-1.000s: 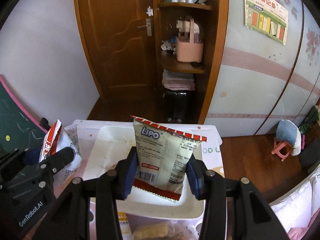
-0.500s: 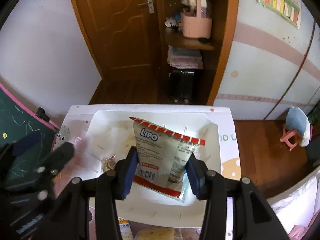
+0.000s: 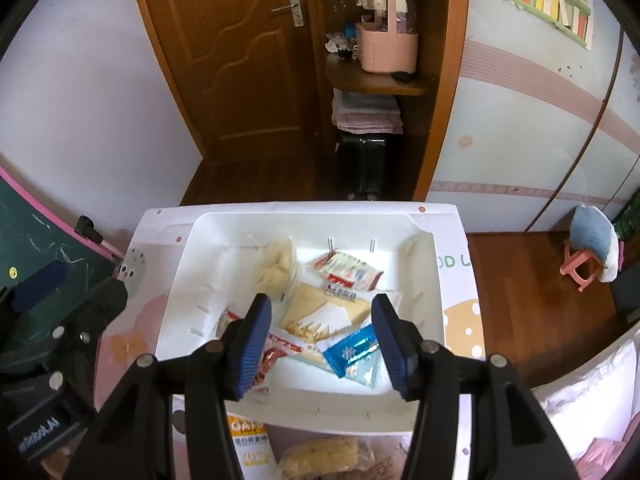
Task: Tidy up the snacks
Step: 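Release the cake pack with left tool while right tool releases LIPO pack into basket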
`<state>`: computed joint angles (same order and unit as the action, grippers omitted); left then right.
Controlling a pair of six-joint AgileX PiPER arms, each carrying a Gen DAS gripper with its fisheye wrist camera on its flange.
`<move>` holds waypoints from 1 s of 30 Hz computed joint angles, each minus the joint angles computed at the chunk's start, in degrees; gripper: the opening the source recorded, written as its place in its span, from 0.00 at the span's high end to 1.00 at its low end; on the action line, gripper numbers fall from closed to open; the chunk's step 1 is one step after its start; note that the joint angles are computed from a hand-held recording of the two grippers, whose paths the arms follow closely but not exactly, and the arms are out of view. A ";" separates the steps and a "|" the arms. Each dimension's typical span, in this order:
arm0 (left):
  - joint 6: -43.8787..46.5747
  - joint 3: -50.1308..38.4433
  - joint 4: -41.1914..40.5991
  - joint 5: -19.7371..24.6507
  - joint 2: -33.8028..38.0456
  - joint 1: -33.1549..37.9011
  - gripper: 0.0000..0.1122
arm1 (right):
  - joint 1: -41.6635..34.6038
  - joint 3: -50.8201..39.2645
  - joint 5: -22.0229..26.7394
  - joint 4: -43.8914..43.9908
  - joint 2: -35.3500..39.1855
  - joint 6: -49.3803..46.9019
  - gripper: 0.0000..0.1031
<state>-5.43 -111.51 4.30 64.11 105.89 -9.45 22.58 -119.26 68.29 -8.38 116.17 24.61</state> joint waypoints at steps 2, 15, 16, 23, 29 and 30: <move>0.18 1.15 -0.32 0.01 -1.35 0.31 0.24 | 0.41 2.29 -0.57 0.24 -1.59 0.43 0.49; 3.65 15.00 0.62 -2.03 -17.04 0.60 0.24 | 6.85 15.78 -2.40 -4.01 -13.24 8.83 0.49; 3.90 15.41 0.83 -1.89 -17.78 0.43 0.22 | 7.71 16.81 -2.29 -4.59 -14.33 9.69 0.49; 5.76 20.60 0.70 -0.06 -25.83 -0.17 0.21 | 13.21 23.51 -1.67 -8.79 -21.16 15.99 0.49; 6.87 24.83 1.04 1.36 -31.92 -1.31 0.21 | 18.27 29.20 -0.20 -12.74 -27.20 23.08 0.49; 7.10 25.39 1.10 1.64 -32.88 -1.53 0.21 | 19.10 30.29 0.14 -13.47 -28.29 24.33 0.49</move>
